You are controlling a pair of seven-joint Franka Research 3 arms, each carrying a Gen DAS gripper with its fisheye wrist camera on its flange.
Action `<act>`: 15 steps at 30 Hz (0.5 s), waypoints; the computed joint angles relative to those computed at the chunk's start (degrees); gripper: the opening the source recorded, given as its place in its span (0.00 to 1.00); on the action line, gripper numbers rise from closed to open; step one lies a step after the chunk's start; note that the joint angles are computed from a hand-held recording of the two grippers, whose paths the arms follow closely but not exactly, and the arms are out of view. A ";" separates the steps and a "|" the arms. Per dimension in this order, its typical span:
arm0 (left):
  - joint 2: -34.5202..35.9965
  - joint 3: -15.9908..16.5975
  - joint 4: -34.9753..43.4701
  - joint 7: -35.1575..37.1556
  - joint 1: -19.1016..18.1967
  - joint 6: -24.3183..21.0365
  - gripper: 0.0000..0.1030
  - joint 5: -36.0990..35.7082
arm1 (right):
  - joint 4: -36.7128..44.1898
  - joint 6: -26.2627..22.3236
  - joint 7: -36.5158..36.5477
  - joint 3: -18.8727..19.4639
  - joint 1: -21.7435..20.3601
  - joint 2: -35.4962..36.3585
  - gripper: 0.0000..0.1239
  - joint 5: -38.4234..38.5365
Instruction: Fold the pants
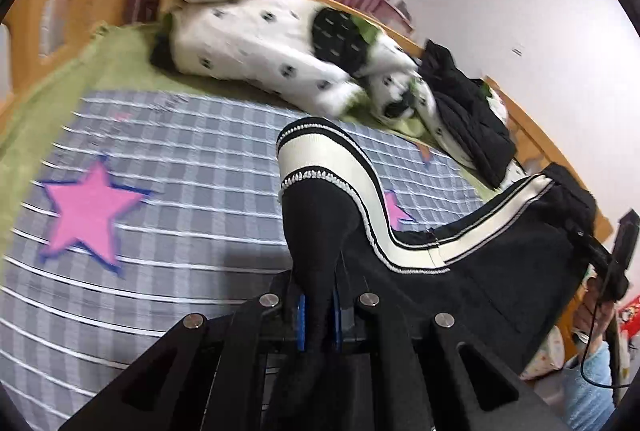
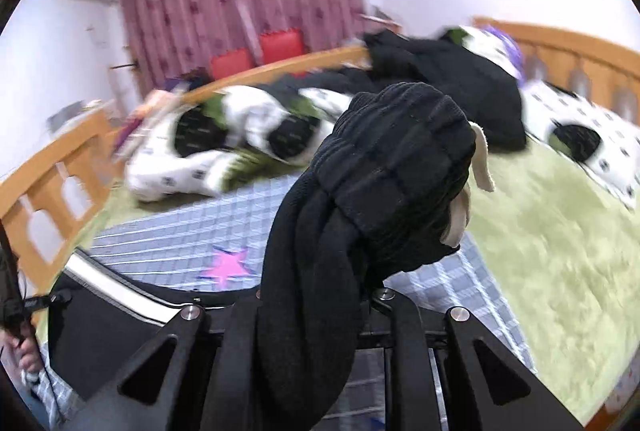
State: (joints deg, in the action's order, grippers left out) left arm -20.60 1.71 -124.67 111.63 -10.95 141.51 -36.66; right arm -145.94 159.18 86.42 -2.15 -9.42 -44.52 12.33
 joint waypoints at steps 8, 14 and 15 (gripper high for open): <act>4.65 -1.19 -4.08 -7.04 7.16 3.76 0.11 13.92 | -3.88 4.74 -8.07 -2.03 8.51 7.53 0.13 3.40; 5.93 -2.56 -10.91 -12.42 8.80 10.43 0.34 20.08 | -5.63 0.68 -9.81 -7.77 8.02 16.44 0.18 7.78; 5.01 -3.11 -11.22 -13.86 9.34 10.16 0.34 22.39 | -6.03 -0.80 -13.14 -10.11 9.36 15.85 0.20 11.66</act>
